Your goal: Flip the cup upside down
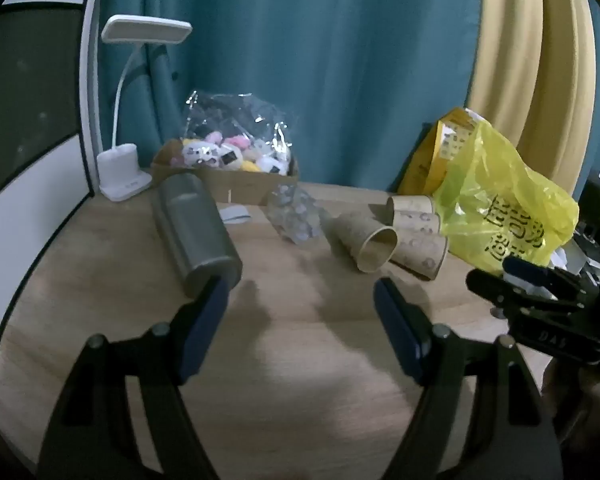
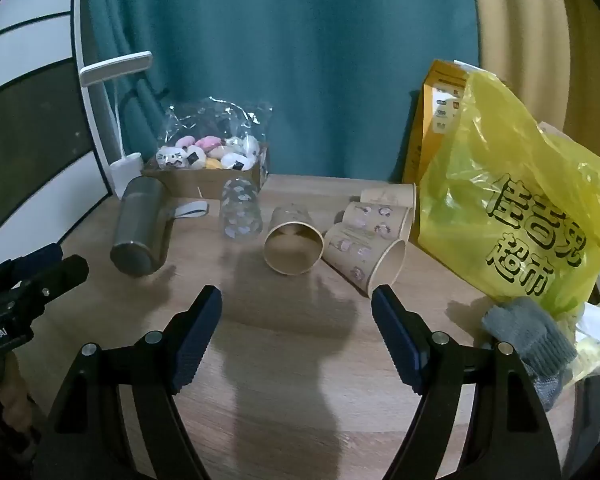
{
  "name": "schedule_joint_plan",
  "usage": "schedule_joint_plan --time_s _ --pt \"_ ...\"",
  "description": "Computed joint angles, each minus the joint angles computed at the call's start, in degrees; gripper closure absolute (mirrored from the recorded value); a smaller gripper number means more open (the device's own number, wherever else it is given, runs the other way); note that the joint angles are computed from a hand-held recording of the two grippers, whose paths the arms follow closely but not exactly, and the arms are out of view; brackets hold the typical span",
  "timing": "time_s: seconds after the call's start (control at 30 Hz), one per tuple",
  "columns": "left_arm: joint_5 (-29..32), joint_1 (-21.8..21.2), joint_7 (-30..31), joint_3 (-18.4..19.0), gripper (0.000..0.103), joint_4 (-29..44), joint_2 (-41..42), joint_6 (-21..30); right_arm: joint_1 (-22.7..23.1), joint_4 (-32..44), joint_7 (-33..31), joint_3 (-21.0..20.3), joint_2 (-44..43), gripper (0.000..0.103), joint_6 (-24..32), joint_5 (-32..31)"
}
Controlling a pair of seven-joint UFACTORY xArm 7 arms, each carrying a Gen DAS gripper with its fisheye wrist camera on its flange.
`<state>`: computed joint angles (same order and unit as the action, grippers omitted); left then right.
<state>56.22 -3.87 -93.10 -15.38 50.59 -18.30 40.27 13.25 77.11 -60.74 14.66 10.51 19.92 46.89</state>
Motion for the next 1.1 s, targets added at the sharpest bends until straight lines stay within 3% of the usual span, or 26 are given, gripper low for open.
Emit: schedule_joint_plan --time_s 0.37,0.57,1.1 --pt "1.05 1.27 -2.46 -0.52 0.026 -1.8 -1.11 -2.54 -0.66 -0.08 -1.9 0.09 0.0 0.023 0.72 0.74" --pt "2.51 1.01 -4.19 -1.05 0.026 -1.37 0.11 -2.15 0.42 -0.1 0.8 -0.27 0.27 0.023 -0.53 -2.47" --pt "2.64 0.03 -3.71 0.2 0.026 -1.65 0.09 -3.22 0.02 -0.36 0.92 0.23 0.11 0.023 -0.63 -2.52"
